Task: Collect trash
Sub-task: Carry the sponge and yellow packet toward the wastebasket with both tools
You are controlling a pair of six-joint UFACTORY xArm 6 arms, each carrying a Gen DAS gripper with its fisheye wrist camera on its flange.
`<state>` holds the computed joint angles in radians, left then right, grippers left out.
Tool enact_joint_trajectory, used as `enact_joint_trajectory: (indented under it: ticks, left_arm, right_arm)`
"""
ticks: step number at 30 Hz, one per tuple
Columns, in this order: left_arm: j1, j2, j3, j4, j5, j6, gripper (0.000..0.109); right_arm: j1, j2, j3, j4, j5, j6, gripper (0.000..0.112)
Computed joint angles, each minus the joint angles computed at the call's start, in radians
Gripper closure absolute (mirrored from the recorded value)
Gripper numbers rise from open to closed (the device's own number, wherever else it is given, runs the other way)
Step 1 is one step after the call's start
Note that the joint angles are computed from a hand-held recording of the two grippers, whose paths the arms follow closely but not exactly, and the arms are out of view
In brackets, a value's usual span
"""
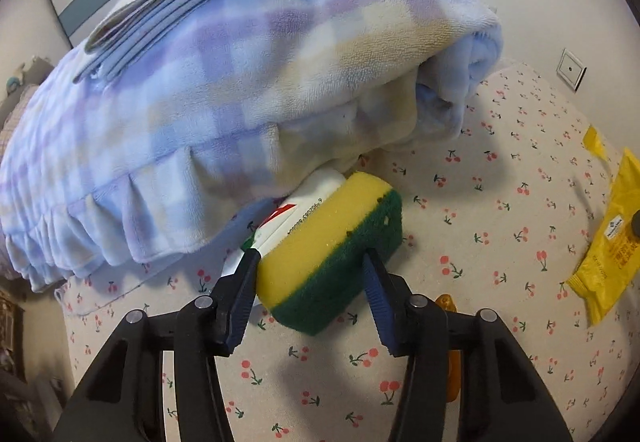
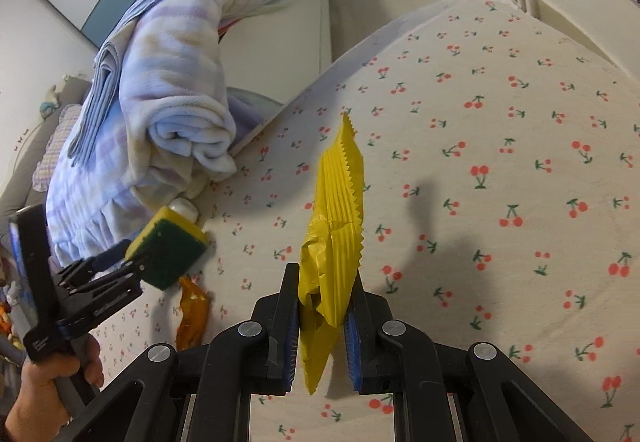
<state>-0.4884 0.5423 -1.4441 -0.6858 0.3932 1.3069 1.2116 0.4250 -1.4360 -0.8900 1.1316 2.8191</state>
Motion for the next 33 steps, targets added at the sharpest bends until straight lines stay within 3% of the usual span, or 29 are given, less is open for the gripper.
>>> enact_joint_trajectory:
  ticks: [2, 5, 21, 26, 33]
  left_arm:
    - [0.006, -0.017, 0.02, -0.02, 0.001, 0.01, 0.072]
    - [0.028, -0.06, 0.065, -0.019, 0.011, -0.008, 0.076]
    - [0.227, -0.35, 0.33, -0.044, 0.152, 0.03, 0.08]
    - [0.323, -0.38, 0.344, -0.026, 0.237, 0.008, 0.08]
    - [0.446, -0.392, 0.331, -0.035, 0.336, 0.017, 0.08]
  right_arm:
    - [0.004, -0.003, 0.002, -0.001, 0.001, 0.004, 0.095]
    - [0.006, -0.001, -0.013, -0.003, 0.006, 0.001, 0.095]
    - [0.034, 0.162, -0.351, 0.057, 0.062, -0.206, 0.095]
    - [0.039, 0.258, -0.53, 0.084, 0.127, -0.33, 0.095]
    - [0.039, 0.361, -0.707, 0.091, 0.143, -0.394, 0.095]
